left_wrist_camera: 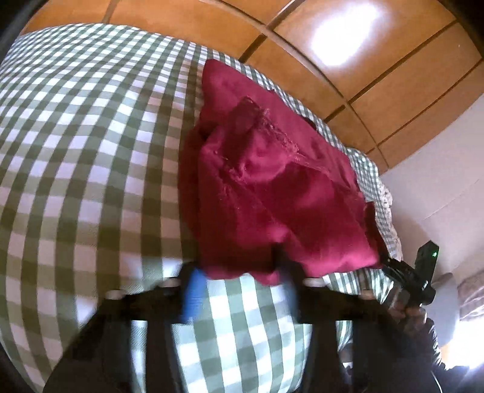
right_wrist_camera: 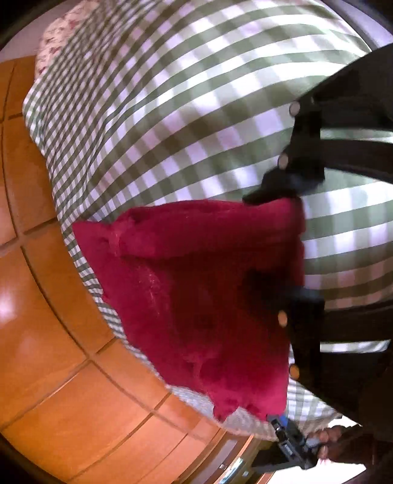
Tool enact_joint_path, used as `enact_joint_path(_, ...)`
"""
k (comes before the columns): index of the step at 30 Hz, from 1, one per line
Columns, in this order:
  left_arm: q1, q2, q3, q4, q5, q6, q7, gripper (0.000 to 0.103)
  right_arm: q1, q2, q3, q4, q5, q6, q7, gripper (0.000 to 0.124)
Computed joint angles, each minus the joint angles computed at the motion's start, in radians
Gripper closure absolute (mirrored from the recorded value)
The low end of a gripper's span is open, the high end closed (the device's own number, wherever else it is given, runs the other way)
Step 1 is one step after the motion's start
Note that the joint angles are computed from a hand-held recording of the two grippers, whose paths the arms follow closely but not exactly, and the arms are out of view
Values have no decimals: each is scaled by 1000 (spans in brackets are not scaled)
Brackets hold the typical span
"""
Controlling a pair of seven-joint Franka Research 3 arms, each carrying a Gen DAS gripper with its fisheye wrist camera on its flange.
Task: Fold small clothes
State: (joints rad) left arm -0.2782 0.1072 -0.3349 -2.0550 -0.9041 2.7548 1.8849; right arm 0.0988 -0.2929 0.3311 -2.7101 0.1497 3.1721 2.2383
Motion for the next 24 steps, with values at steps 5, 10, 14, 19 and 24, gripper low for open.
enact_joint_path(5, -13, -28, -3, -25, 48, 20, -14, 82, 96, -50, -69, -28, 32, -11, -26, 99)
enact_joint_path(10, -33, -105, 18, -99, 10, -12, 35, 83, 207, -165, -126, -106, 102, -38, -73, 100)
enact_joint_path(14, -79, -224, 57, -214, -35, -67, 70, 83, 258, -266, -127, -170, 127, -112, -86, 100)
enact_joint_path(19, -143, -342, 105, -338, -18, -97, 28, 82, 351, -350, -172, -241, 177, -176, -112, 98)
enact_joint_path(24, -151, -366, 110, -359, 170, -35, -117, 54, 246, -370, -84, -234, 140, -180, -44, 70)
